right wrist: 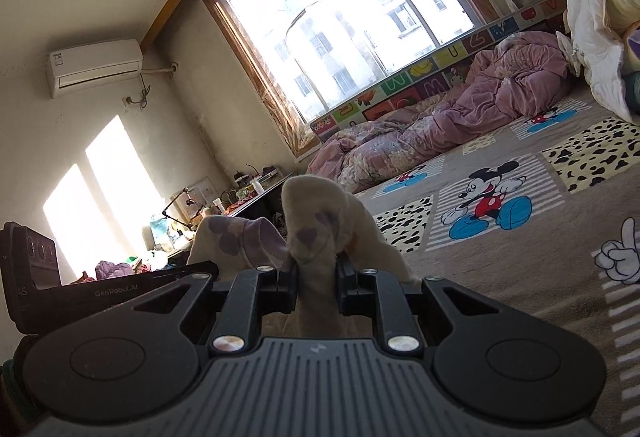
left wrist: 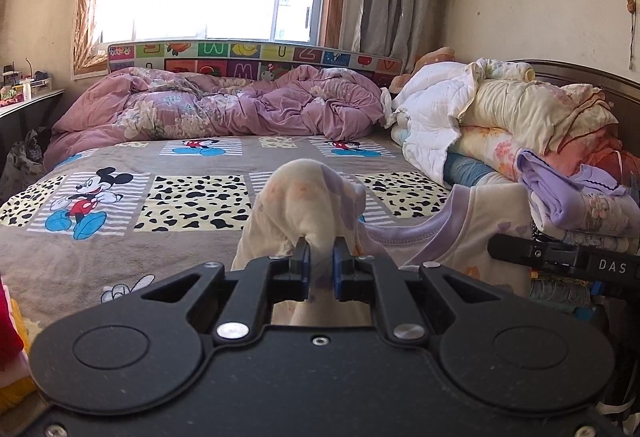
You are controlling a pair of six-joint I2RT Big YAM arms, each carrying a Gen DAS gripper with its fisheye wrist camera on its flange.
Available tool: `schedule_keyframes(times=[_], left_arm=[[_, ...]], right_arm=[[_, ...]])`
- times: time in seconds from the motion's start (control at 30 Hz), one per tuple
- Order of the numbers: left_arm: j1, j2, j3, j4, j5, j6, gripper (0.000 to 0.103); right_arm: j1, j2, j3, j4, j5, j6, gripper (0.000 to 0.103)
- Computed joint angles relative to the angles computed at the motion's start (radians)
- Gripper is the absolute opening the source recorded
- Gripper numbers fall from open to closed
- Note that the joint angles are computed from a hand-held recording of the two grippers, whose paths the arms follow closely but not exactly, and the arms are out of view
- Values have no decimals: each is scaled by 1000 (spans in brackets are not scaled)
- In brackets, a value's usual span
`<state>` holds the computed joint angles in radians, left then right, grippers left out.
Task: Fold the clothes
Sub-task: 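Grasp the waistband with the left gripper while the right gripper grasps the leg, lift both, then lay the garment flat and open both grippers, releasing it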
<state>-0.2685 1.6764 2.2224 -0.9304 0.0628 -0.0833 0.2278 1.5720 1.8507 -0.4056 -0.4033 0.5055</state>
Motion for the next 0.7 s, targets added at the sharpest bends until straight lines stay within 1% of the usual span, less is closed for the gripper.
schedule_keyframes(times=[0.17, 0.33, 0.5, 0.7], left_arm=[[-4, -110, -166, 48, 6, 1, 9], [-13, -198, -294, 78, -4, -14, 9], [-28, -291, -428, 102, -15, -34, 9], [-47, -384, -561, 116, -38, -58, 9]], right_arm=[[30, -69, -88, 2, 21, -29, 20], [51, -135, -181, 19, 43, -10, 20], [72, -202, -272, 19, 65, -3, 20], [98, -277, -378, 23, 92, 31, 20]])
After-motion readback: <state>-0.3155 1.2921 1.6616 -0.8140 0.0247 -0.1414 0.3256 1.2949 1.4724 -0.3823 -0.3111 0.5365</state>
